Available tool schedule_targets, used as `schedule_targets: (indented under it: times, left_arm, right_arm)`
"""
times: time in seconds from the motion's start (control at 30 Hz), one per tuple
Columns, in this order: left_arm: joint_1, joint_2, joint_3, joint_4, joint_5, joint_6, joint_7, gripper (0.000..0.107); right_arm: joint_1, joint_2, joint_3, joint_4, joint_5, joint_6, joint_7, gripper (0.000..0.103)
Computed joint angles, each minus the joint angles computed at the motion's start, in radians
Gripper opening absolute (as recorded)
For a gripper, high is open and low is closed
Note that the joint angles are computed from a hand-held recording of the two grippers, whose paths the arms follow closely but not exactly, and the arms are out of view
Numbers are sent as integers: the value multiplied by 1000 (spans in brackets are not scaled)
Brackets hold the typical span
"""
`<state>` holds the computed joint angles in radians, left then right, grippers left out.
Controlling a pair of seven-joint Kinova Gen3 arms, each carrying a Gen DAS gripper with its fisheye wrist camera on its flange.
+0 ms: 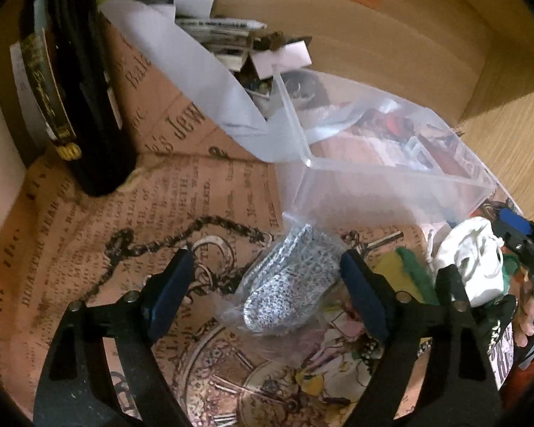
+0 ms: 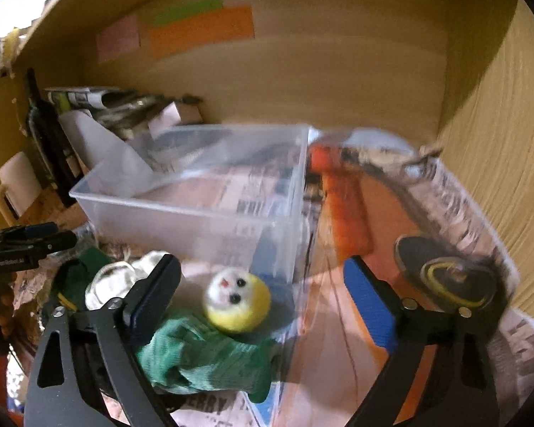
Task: Organize soft objects
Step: 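Grasp the silver mesh bag with the left tool while the right tool grasps the yellow felt ball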
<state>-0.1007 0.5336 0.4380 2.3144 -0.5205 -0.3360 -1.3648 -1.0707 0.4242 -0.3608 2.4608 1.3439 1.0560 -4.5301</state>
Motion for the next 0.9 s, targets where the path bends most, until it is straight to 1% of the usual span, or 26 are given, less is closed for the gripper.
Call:
schedule_targets:
  times: [0.07,0.13,0.17,0.2,0.23,0.27,0.3,0.33,0.37,0.4,0.43,0.47,0.53,0.57,0.63,0.7,0.8,0.9]
  left_arm:
    - [-15,13,18,-9,-17,19,8,85]
    - [-19,27,29,-21,-17,36,9,85]
    - [-34,32,44,-24,-23,43,12,85]
    - [-53,39,66,-28,-33,52,16,82]
    - [-76,47,90,-32,-45,62,20,78]
    - [-113,61,128,-36,-66,75,26,76]
    - [-146,74,163,-39,-82,89,29,70]
    - [-180,88,201,-44,-98,105,31,64]
    - [-210,102,236,-48,-107,119,29,61]
    - [-234,112,262,-49,-109,129,22,54]
    - [-252,120,282,-48,-107,135,13,50]
    - [-259,118,290,-43,-97,135,3,48]
    - [-268,113,295,-29,-76,123,-16,40]
    - [-264,105,289,-21,-64,114,-24,38]
    - [-251,83,270,-1,-45,88,-33,31]
    - [-234,50,244,28,-36,54,-37,27]
    - [-196,-8,192,68,-36,-3,-25,25]
    - [-185,-58,163,102,-62,-51,3,25]
  right_arm:
    - [25,-3,-1,18,53,-46,-32,89]
    - [54,0,-4,21,87,-81,-31,85]
    - [70,2,-5,21,104,-101,-28,79]
    - [86,2,-7,26,128,-121,-35,73]
    - [104,0,-9,35,158,-140,-49,70]
    - [117,-2,-15,43,182,-151,-67,63]
    - [129,-2,-21,49,204,-157,-83,60]
    - [139,-1,-29,58,229,-159,-105,53]
    - [154,0,-44,66,250,-160,-124,46]
    - [154,2,-47,69,254,-157,-132,43]
    - [151,4,-55,69,246,-145,-134,43]
    - [140,7,-61,66,227,-128,-132,43]
    - [111,10,-66,58,183,-92,-120,43]
    - [96,10,-67,55,164,-78,-115,42]
    - [80,6,-61,47,138,-64,-96,42]
    - [44,9,-58,44,109,-28,-103,42]
    - [3,-2,-53,37,56,7,-87,42]
    - [-39,-17,-49,33,6,50,-77,42]
